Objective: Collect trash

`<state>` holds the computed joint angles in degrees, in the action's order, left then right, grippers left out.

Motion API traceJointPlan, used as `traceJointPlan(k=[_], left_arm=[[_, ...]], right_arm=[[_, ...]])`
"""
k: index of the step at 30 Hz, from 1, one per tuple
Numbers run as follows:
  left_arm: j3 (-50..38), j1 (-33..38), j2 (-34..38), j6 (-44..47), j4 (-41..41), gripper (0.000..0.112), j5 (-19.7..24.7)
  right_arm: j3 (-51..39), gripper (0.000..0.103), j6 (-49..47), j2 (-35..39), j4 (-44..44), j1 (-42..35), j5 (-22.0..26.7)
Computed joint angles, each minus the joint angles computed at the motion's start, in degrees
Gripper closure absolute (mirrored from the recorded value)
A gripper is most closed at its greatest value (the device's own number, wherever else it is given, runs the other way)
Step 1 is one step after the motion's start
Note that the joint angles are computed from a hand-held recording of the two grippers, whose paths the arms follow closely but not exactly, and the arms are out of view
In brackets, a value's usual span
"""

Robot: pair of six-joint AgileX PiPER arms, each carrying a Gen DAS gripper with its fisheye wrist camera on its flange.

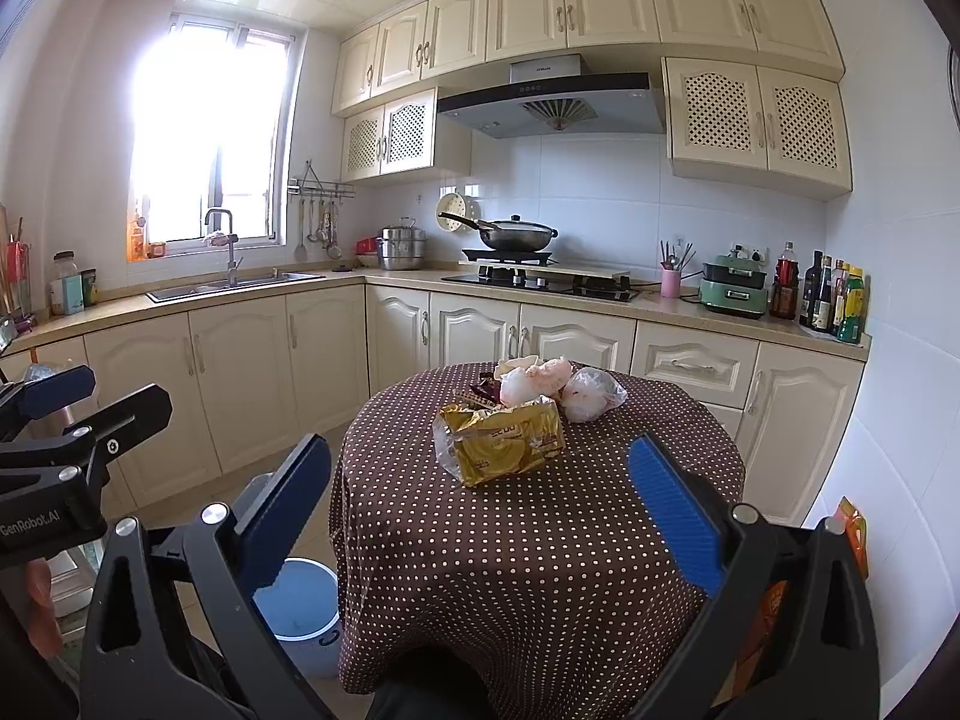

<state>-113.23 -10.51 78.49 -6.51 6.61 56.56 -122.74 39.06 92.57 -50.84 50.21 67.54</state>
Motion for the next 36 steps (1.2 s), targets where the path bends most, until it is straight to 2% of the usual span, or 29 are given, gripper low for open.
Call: traceJointPlan(k=[22, 27, 36], left_arm=[[-0.49, -0.98, 0.32, -0.44, 0.83, 0.019, 1.19], [-4.11, 1.05, 3.37, 0.98, -1.22, 0.019, 2.80], [-11.03, 4.48, 10.92, 4.27, -5.63, 0.019, 4.75]], right_arm=[[1.03, 0.007, 0.22, -0.28, 1.13, -0.74, -0.17], [-1.26, 0.007, -1.97, 1.09, 4.06, -2.85, 0.03], [-7.75, 0.007, -7.96, 6.14, 12.20, -11.56, -0.39]])
